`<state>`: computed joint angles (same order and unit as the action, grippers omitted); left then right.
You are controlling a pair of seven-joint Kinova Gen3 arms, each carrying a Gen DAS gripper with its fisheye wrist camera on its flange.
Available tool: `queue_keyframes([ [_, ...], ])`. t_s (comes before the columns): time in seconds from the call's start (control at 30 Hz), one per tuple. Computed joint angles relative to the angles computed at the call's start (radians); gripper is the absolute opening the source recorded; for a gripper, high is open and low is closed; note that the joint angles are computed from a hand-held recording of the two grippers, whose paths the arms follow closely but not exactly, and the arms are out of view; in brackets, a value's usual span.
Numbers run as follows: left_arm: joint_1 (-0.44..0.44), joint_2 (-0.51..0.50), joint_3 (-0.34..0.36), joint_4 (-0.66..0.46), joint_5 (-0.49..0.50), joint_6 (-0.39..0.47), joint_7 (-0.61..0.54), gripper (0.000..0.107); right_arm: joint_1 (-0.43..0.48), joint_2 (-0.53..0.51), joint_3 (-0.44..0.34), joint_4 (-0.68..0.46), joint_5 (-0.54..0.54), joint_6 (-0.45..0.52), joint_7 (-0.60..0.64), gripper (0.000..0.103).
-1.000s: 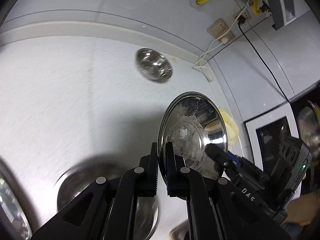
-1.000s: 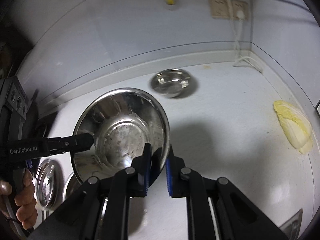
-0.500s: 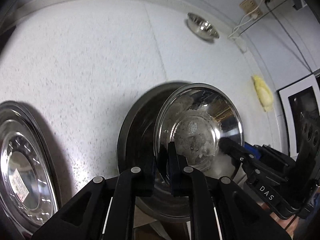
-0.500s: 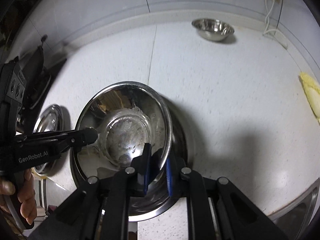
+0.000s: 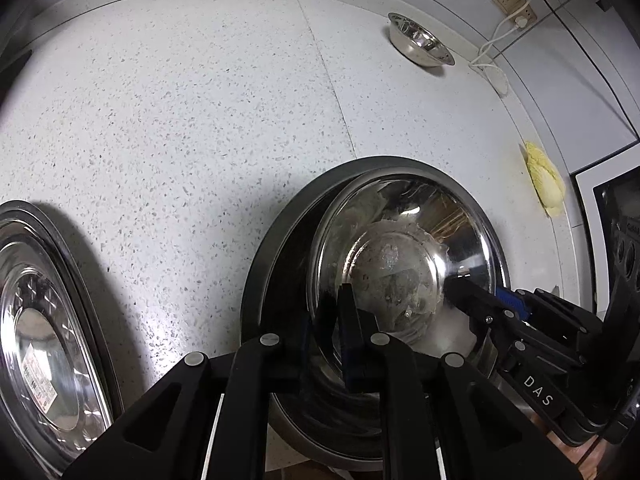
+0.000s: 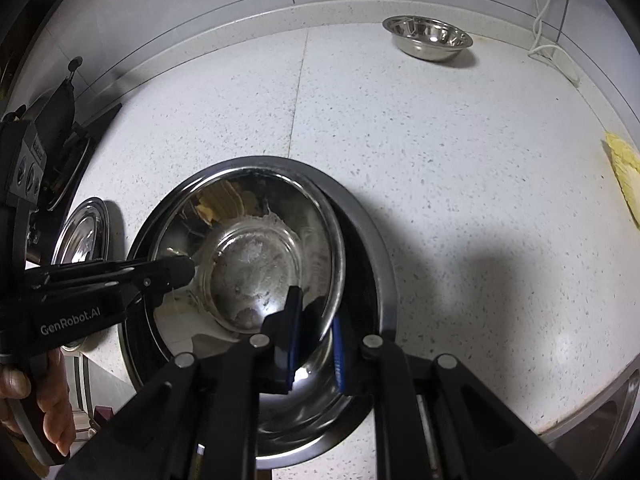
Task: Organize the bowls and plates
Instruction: 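Lower the medium bowl into the large bowl with both grippers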
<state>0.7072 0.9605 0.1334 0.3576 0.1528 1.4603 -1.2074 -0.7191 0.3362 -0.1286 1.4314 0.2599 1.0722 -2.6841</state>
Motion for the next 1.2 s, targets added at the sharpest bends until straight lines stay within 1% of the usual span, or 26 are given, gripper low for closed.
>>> queue_keyframes([
  [0.17, 0.023, 0.024, -0.015, -0.066, -0.024, 0.05, -0.015, 0.01, 0.005, -0.009, -0.005, 0.019, -0.012, -0.014, 0.005, 0.015],
  [0.3, 0.043, 0.043, -0.033, -0.114, -0.048, 0.075, -0.024, 0.012, -0.003, -0.005, -0.006, 0.014, -0.002, 0.002, 0.006, 0.015],
  [0.43, 0.049, 0.044, -0.038, -0.12, -0.055, 0.08, -0.034, 0.013, -0.013, 0.005, -0.005, -0.006, 0.011, 0.03, 0.016, 0.016],
  [0.53, 0.048, 0.044, -0.034, -0.117, -0.051, 0.077, -0.041, 0.019, -0.026, 0.016, -0.003, -0.03, 0.026, 0.059, 0.021, 0.016],
  [0.6, 0.054, 0.053, -0.037, -0.139, -0.054, 0.088, -0.042, 0.023, -0.035, 0.026, -0.003, -0.046, 0.034, 0.078, 0.031, 0.017],
  [0.67, 0.059, 0.05, -0.04, -0.135, -0.057, 0.08, -0.046, 0.027, -0.046, 0.035, -0.001, -0.06, 0.044, 0.097, 0.037, 0.018],
  [0.97, 0.051, 0.021, -0.028, -0.083, -0.044, 0.039, -0.057, 0.037, -0.054, 0.04, 0.001, -0.073, 0.047, 0.112, 0.055, 0.02],
  [1.2, 0.058, 0.007, -0.03, -0.065, -0.054, 0.023, -0.066, 0.04, -0.076, 0.06, 0.004, -0.105, 0.067, 0.154, 0.078, 0.024],
])
